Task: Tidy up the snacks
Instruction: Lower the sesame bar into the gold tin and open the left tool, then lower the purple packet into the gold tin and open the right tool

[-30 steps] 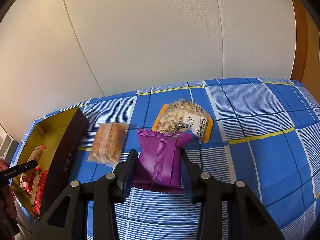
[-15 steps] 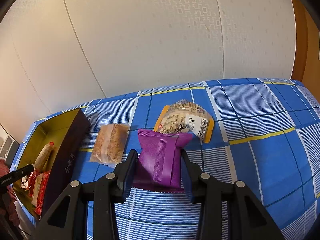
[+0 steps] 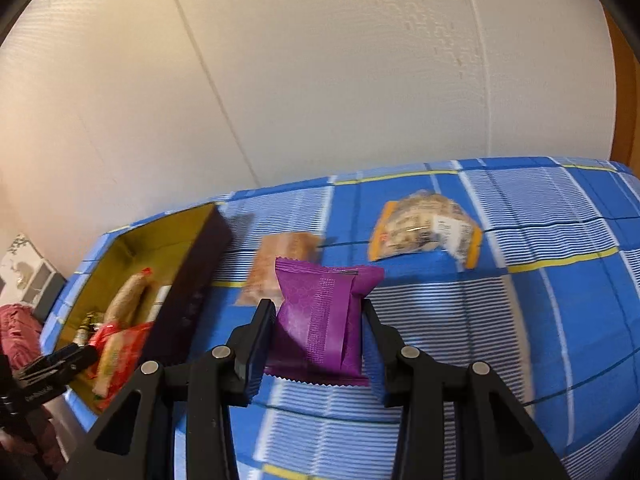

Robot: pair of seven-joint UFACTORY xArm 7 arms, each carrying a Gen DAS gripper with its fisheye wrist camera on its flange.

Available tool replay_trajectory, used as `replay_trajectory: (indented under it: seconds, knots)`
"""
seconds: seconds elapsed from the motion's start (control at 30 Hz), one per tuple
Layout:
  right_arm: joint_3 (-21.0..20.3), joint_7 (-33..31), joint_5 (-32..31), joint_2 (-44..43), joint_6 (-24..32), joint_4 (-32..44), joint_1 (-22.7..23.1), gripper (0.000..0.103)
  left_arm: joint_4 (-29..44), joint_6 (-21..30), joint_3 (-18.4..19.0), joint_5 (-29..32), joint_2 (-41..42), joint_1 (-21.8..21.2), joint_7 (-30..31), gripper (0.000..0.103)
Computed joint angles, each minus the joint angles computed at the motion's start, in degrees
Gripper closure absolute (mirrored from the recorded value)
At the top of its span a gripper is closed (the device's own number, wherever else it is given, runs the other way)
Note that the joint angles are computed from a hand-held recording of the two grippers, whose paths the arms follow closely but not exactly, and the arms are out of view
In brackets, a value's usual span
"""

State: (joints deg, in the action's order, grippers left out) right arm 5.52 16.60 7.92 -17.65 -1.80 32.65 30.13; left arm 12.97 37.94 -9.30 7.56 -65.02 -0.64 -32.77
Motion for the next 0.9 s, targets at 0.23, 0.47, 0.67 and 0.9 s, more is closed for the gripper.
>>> replay_trajectory:
  seconds: [0.23, 0.47, 0.67, 0.9]
  knots:
    - [-0.7, -0.4, 1.4, -0.2, -1.3, 0.2, 6.4, 0.061, -1.4, 4.1, 0.0, -0.6, -6.2, -2.5, 0.8, 0.026]
    - [3.4, 0.4, -0.9, 1.6, -0.5, 4.1, 7.5, 0.061, -2.3, 6.2, -0.5, -0.3, -10.2, -2.6, 1.4, 0.022]
    - [6.1, -1.1, -1.1, 8.7, 3.9, 12.8, 7.9, 0.061, -3.2, 7.9, 0.1, -0.2, -13.0, -2.5, 2.4, 0.022]
    - [10.9, 1.8, -7.9, 17.8, 10.3, 23.6, 4.0, 0.061, -4.1, 9.6, 1.7, -0.9, -16.0, -1.5, 3.7, 0.021]
